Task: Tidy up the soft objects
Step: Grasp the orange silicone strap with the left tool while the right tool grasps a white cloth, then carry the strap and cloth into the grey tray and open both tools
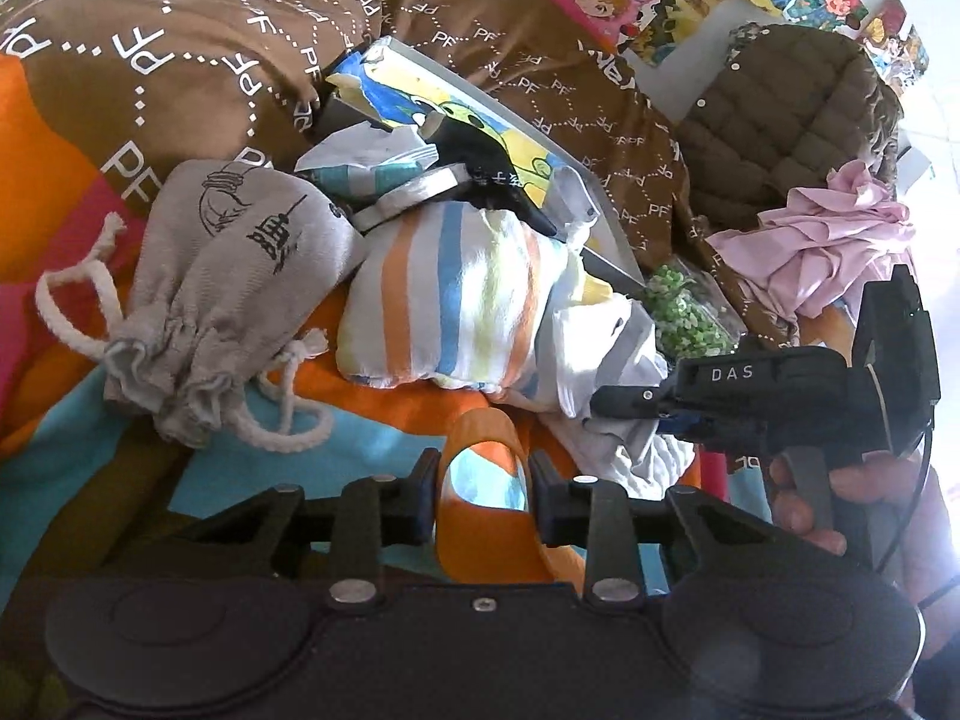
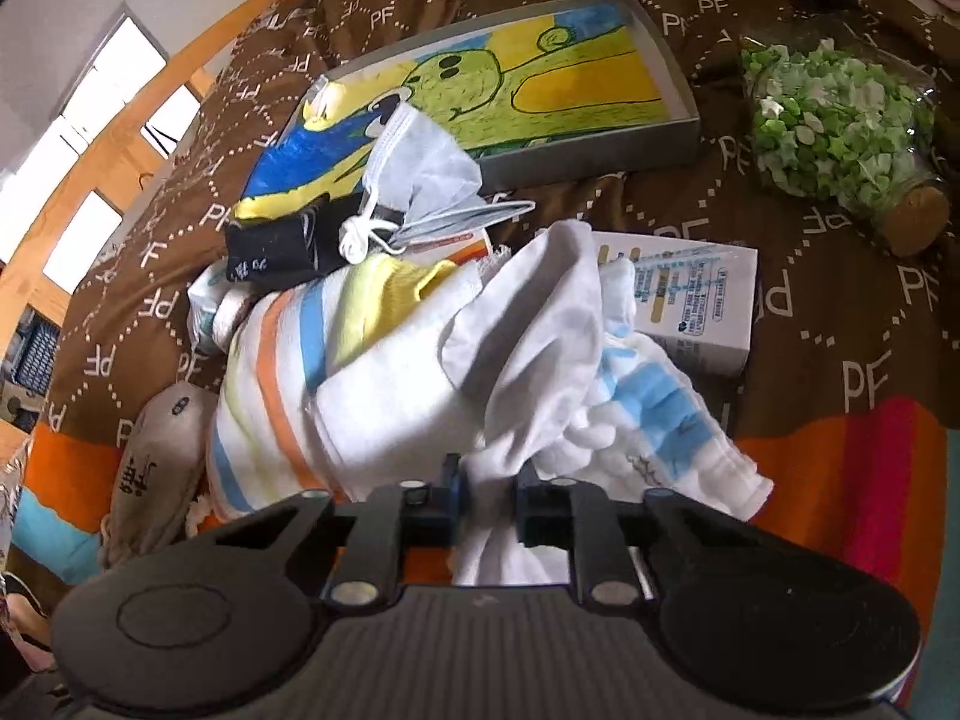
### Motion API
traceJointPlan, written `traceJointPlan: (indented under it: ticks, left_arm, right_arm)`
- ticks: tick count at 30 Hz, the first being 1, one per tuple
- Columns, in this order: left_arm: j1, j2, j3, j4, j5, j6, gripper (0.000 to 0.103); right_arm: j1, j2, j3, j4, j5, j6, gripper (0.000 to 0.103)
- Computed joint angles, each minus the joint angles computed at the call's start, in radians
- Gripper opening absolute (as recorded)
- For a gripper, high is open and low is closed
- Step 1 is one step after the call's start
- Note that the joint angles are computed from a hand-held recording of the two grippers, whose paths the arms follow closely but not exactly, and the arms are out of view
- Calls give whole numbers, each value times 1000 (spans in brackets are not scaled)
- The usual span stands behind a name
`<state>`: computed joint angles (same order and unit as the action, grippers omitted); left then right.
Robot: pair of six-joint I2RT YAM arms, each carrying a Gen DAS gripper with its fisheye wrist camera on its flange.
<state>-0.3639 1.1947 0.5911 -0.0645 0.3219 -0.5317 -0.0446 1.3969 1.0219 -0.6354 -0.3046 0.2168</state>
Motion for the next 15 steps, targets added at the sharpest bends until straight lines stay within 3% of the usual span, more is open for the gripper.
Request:
traceJointPlan:
  ticks: [8,15]
  left_arm:
    - [13,-32,-48,86,33,-20,28]
    - [-4,-75,-67,185,-14,-43,28]
  right_arm:
    - [-37,-81,-41,34,-107,-3,11]
    - [-68,-215,-113,130,-225,-19,11]
